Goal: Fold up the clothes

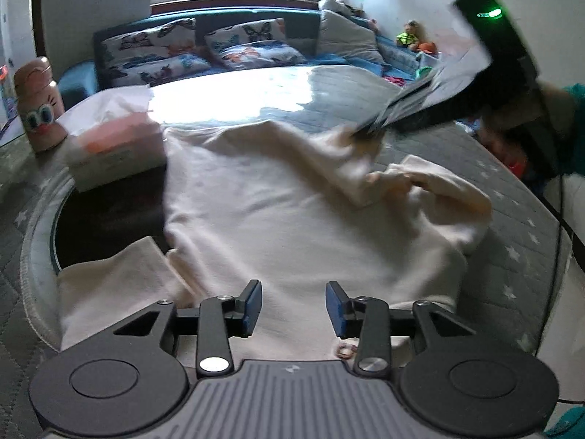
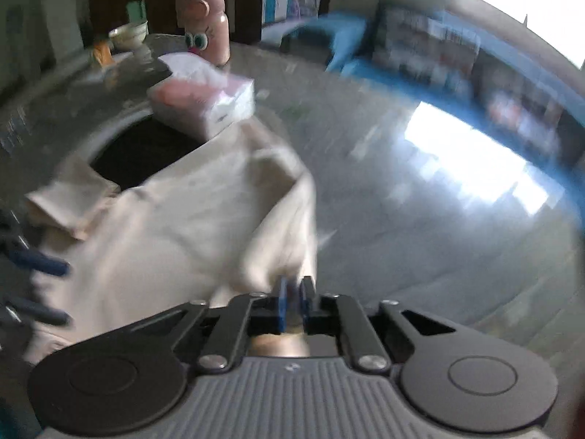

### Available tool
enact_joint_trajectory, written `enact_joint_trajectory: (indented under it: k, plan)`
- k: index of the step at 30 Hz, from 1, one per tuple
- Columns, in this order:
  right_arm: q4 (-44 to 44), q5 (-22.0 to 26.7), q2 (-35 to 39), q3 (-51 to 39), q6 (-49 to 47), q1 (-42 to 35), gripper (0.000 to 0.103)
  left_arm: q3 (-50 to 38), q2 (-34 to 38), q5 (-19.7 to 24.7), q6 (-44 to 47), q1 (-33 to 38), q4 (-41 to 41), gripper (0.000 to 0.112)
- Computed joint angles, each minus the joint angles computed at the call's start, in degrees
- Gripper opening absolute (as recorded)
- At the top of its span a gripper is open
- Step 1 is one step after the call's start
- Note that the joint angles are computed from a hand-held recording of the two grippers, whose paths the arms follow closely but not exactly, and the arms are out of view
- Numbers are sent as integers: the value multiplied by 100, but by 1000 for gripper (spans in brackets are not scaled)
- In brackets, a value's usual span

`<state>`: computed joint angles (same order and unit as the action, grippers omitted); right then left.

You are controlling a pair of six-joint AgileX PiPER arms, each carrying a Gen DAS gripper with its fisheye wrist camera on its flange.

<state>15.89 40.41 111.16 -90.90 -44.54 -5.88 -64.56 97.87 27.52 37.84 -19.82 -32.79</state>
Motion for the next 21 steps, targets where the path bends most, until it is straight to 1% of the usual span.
enact_joint_trajectory:
  k: [2, 3, 4, 5, 6, 7, 8, 10, 11, 15, 17, 18, 21]
  plan:
    - [-1146, -1058, -106, 242, 692, 142, 3, -50, 96, -4, -96, 55, 92, 42]
    - [-1620, -1384, -90, 212, 931, 135, 5, -76, 137, 16, -126, 96, 89, 42]
    - [-1864, -1481, -53, 198, 1288, 147, 5, -90, 168, 13, -145, 136, 68, 42]
    - [-1880, -1348, 11, 80, 1526, 151, 7, -95, 189, -13, -152, 175, 24, 42]
    - [-1666, -1157, 93, -90, 1534, 110, 12, -110, 213, -39, -191, 212, 15, 42]
    - [-1265, -963, 177, -263, 1341, 22, 22, -146, 246, -61, -281, 243, 56, 42]
    - [-1001, -762, 265, -442, 1296, -42, 26, -182, 279, -82, -374, 273, 99, 42]
    - [-108, -94, 517, -825, 837, -155, 26, -264, 345, -121, -598, 320, 247, 42]
    - [81, 60, 670, -942, 773, -162, 26, -305, 374, -141, -739, 328, 399, 42]
    - [143, 481, 1347, -1474, 1088, -31, 26, -380, 450, -261, -1310, 419, 1042, 41]
    - [49, 365, 1534, -1579, 1267, 28, 26, -380, 459, -384, -1683, 476, 1457, 41]
    - [-13, 284, 1616, -1621, 1363, 57, 27, -369, 443, -427, -1766, 536, 1530, 41]
    - [-142, 171, 1656, -1725, 1651, 62, 29, -254, 303, -549, -1679, 753, 1389, 41]
